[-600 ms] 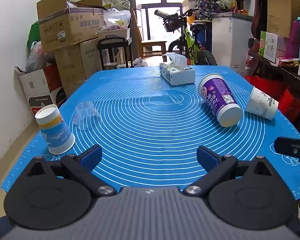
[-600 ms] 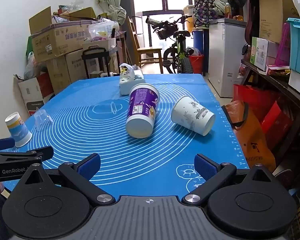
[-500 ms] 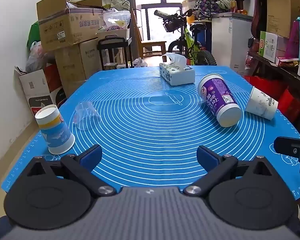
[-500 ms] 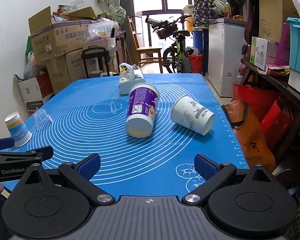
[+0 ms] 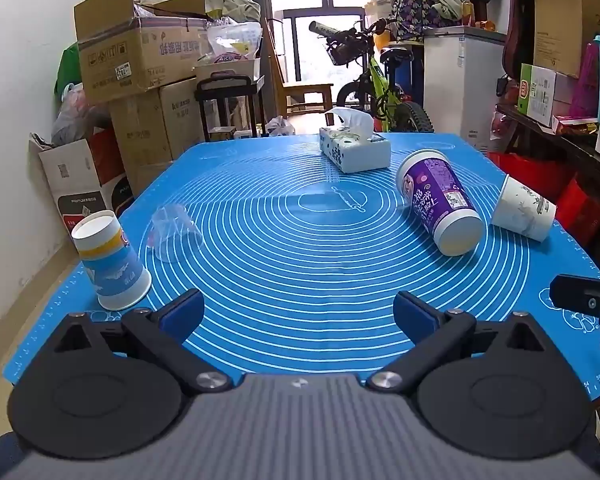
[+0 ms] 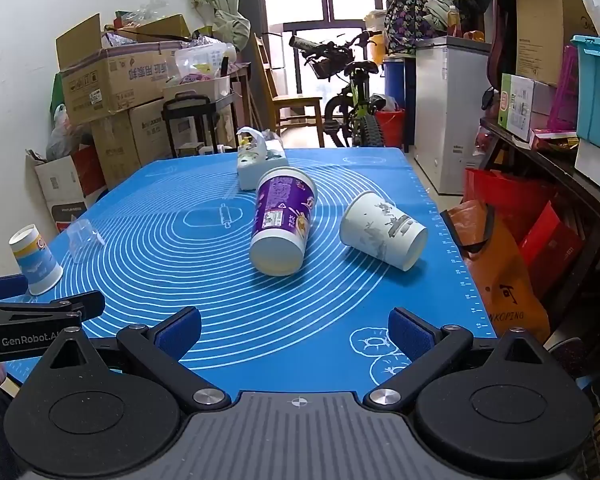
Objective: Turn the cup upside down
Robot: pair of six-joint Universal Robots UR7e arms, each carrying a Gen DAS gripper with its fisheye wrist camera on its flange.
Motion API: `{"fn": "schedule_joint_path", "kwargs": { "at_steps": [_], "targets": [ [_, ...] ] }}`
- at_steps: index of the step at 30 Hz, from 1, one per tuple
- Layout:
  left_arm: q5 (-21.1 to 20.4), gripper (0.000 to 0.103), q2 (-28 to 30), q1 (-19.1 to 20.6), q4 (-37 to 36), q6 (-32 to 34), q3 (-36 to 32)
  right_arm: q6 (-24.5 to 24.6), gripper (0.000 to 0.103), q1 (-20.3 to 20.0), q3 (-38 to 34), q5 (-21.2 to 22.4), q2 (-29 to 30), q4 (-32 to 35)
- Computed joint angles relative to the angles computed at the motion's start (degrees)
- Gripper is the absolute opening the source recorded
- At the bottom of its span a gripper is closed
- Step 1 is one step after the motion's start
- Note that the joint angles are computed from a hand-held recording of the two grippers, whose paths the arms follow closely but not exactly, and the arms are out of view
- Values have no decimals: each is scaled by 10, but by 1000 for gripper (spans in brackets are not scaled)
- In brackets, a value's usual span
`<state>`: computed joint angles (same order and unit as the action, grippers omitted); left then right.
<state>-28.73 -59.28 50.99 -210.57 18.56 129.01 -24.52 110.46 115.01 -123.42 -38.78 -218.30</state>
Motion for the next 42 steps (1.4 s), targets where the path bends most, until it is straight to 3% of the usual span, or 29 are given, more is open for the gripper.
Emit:
{"fn": "schedule_joint_path", "kwargs": {
  "at_steps": [42],
  "targets": [
    [-5,100,4,3,-4,8,-1,1,99,-1,1,-2,0,1]
  ]
}}
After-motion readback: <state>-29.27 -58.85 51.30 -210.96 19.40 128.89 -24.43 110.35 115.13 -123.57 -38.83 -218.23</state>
